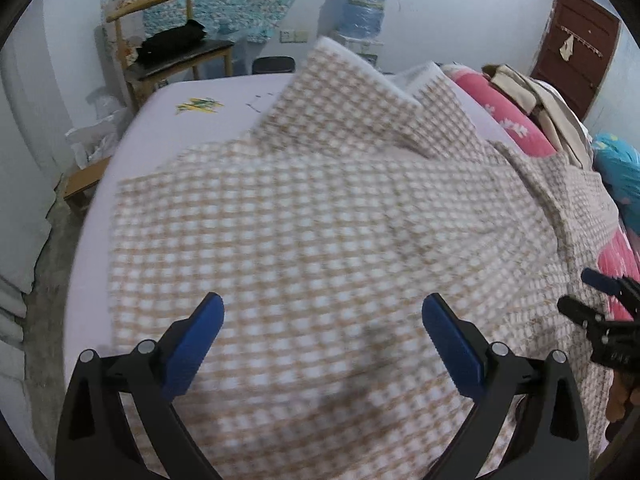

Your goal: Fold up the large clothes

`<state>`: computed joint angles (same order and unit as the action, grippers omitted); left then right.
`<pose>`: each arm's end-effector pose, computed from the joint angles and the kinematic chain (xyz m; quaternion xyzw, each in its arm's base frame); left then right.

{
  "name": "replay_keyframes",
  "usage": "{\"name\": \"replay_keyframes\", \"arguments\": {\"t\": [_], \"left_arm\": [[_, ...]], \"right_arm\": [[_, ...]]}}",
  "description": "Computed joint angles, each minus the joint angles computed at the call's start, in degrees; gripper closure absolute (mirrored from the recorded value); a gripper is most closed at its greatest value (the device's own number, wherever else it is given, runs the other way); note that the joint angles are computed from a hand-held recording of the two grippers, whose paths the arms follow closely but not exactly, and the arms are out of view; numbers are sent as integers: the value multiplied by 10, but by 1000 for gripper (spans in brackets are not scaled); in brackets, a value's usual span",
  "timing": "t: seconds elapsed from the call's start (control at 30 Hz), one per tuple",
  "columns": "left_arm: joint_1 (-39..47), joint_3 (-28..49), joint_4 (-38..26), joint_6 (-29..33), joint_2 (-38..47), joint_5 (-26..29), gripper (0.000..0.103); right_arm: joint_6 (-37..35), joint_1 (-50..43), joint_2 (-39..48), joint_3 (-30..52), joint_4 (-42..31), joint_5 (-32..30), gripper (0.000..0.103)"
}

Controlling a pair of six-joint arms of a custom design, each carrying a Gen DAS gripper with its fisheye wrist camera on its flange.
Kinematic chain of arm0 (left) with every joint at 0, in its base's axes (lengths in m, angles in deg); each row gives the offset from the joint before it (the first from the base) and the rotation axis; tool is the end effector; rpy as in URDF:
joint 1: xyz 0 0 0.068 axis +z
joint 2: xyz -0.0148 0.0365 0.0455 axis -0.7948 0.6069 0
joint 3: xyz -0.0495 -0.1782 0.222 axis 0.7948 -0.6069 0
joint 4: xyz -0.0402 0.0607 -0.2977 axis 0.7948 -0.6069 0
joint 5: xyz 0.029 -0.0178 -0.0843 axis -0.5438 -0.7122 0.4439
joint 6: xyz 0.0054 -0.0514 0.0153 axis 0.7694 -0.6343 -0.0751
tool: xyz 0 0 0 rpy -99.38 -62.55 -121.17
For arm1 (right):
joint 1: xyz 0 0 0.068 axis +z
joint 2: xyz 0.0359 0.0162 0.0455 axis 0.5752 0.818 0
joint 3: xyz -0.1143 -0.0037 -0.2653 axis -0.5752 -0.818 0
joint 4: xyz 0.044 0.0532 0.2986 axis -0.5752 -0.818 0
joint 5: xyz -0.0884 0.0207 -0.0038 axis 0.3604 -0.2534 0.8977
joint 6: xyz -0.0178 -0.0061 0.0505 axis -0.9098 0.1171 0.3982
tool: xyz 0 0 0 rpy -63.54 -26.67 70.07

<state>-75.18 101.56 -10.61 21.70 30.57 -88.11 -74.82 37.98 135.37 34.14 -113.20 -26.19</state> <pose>0.3108 -0.1270 0.2268 0.0577 0.9542 -0.0704 0.2849 0.2440 0.0128 0.2077 -0.0453 0.9661 0.0088 0.2540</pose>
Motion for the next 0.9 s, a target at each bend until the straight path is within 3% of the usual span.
{"name": "replay_keyframes", "arguments": {"t": [0.17, 0.4, 0.57, 0.9], "left_arm": [[-42, 22, -5, -18, 39, -31, 6], [-26, -2, 38, -7, 35, -20, 6], [-36, -41, 41, -12, -6, -27, 6], [-41, -8, 26, -10, 27, -34, 5]], "right_arm": [[-15, -14, -11, -31, 5, -6, 19], [-15, 25, -25, -57, 19, 30, 9], [-12, 27, -10, -54, 33, 39, 8], [-26, 15, -24, -52, 20, 19, 8]]}}
